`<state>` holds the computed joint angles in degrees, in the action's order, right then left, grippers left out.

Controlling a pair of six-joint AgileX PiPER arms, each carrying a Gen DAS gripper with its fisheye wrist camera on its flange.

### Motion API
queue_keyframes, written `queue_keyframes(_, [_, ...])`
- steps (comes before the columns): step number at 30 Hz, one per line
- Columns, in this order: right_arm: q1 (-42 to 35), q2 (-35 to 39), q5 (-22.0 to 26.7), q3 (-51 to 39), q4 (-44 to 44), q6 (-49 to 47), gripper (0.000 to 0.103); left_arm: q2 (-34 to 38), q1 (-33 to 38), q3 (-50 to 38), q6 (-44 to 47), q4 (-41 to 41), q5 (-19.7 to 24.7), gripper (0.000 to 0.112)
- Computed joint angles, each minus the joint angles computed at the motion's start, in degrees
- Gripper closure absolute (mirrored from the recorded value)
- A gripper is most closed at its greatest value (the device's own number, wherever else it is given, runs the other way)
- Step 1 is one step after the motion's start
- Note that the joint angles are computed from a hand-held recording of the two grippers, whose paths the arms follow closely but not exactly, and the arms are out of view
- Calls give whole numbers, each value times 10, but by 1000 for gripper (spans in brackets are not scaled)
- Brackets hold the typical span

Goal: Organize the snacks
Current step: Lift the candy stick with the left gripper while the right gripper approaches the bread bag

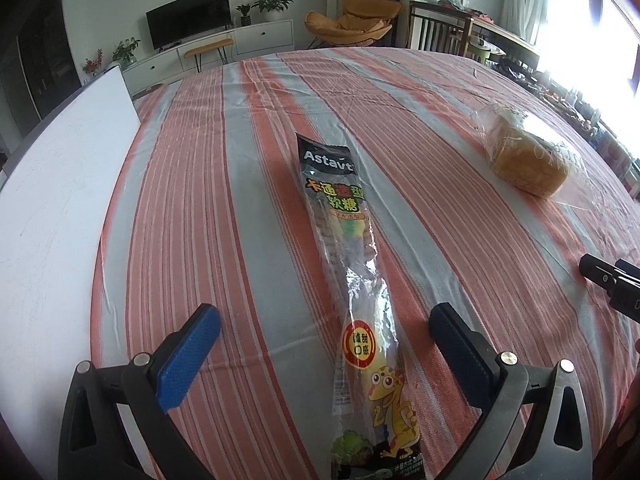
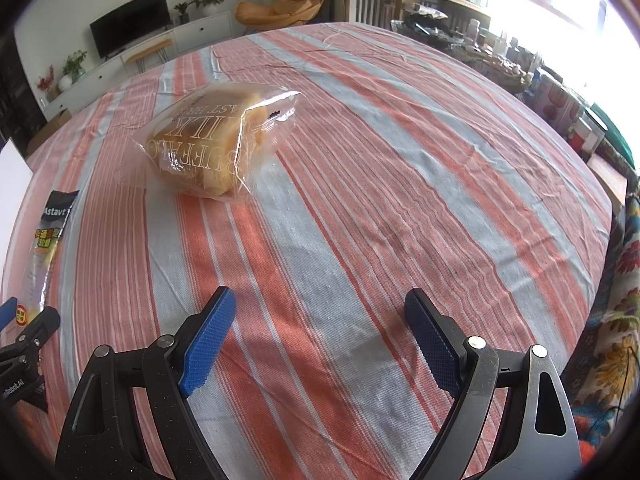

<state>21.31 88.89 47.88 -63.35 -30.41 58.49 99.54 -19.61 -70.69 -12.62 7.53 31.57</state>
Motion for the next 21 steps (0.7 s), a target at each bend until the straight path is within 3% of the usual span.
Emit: queue_keyframes(21, [0,6,-9,-2,-4,3,9,1,3,0,11,-7,-4,9])
